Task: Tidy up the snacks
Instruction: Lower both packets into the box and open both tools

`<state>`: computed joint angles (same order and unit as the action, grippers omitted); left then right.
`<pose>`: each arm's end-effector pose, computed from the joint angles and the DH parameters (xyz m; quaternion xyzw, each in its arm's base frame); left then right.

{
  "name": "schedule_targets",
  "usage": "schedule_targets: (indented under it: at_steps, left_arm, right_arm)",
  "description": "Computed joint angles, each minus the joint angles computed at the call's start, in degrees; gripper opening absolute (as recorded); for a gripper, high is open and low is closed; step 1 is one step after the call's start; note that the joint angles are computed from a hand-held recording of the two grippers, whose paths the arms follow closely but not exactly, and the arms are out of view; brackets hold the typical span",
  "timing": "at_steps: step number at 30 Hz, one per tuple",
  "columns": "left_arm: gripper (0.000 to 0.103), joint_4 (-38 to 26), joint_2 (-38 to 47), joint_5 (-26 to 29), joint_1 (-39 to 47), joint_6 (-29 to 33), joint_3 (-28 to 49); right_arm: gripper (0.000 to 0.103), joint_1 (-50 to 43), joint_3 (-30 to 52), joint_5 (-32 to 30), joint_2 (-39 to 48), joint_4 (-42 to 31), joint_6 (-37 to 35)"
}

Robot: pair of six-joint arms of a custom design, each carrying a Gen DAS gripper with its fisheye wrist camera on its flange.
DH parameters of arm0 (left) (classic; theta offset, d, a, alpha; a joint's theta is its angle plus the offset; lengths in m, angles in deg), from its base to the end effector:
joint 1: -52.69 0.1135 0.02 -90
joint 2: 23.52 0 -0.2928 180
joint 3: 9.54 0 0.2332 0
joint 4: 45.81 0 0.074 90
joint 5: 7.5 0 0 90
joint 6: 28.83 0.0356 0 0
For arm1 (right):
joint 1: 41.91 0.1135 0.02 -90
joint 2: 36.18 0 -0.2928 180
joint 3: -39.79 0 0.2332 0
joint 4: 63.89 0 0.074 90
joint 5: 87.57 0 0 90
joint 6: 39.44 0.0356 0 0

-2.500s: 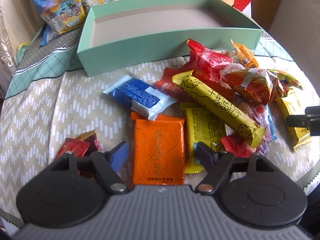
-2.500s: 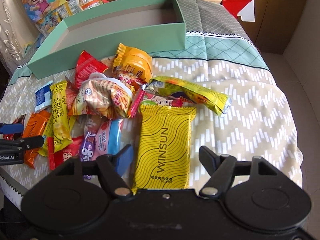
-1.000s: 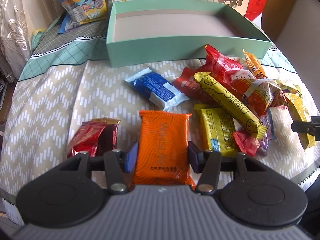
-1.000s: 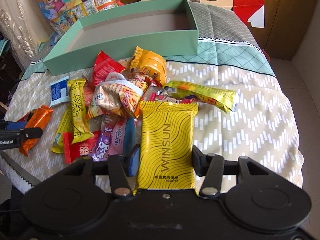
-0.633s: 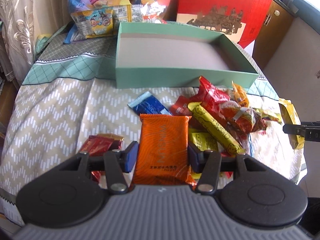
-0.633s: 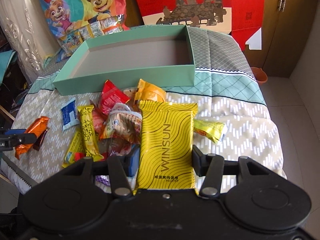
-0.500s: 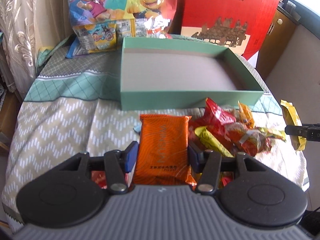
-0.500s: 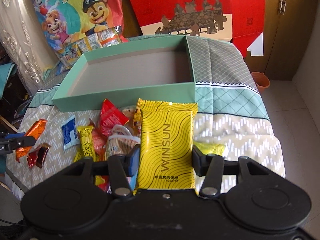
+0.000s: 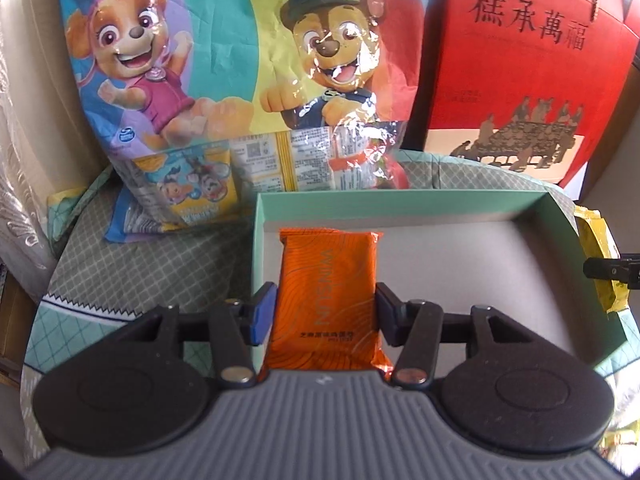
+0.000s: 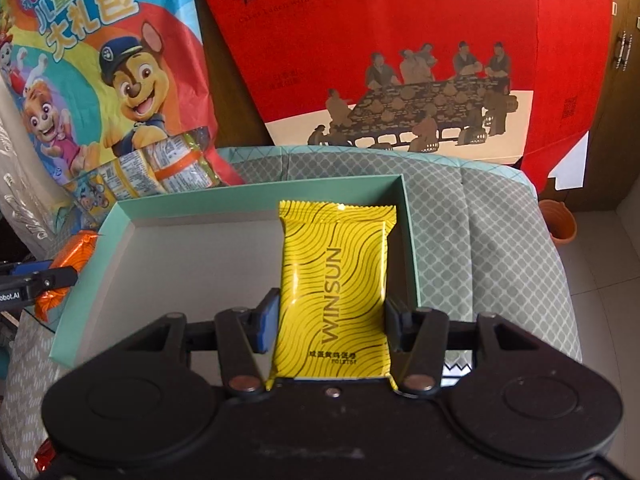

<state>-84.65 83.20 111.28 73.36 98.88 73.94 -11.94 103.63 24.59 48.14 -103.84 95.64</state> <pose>0.3502 0.1138 0.2089 0.1986 0.9208 -0.0966 0.3216 0.2339 0.1194 0.2302 0.1734 0.9342 0.0052 0.3118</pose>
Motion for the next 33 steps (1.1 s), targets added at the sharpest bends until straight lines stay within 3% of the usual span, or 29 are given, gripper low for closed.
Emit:
schedule_targets:
  at_steps: [9,11,13,14,17,26,33]
  left_arm:
    - [0.053,6.56,9.14,-5.95,-6.31,-6.17,5.96]
    - [0.063,9.83,8.74,-7.71,-7.02,-5.74,3.92]
    - [0.1,14.75,7.35,-9.69,-7.78,-6.13,0.15]
    - [0.103,17.16,6.42,-9.89,-7.81,-6.34,-1.82]
    - [0.103,16.32,5.07,-9.58,-7.8,-6.47,-3.05]
    - [0.103,9.45,-2.67,-7.54,-4.93,-3.39,-7.47]
    - [0.103,1.02,-10.72,-2.7,2.8,6.37,-11.69]
  right_arm:
    - [0.055,-10.4,2.92,-4.63,14.26,12.18,-9.05]
    - [0.064,-11.21,2.52,-4.47,15.25,14.63,-9.6]
    - [0.083,-11.81,0.84,-6.19,14.6,18.01,-9.44]
    - [0.092,-11.7,0.11,-6.28,14.19,19.34,-9.2]
    - [0.103,-10.48,-0.74,-4.88,12.56,19.74,-8.43]
    - [0.103,-3.86,-2.48,-1.38,4.69,11.47,-2.59]
    - [0.103,8.1,-4.26,4.0,-3.32,0.95,6.76]
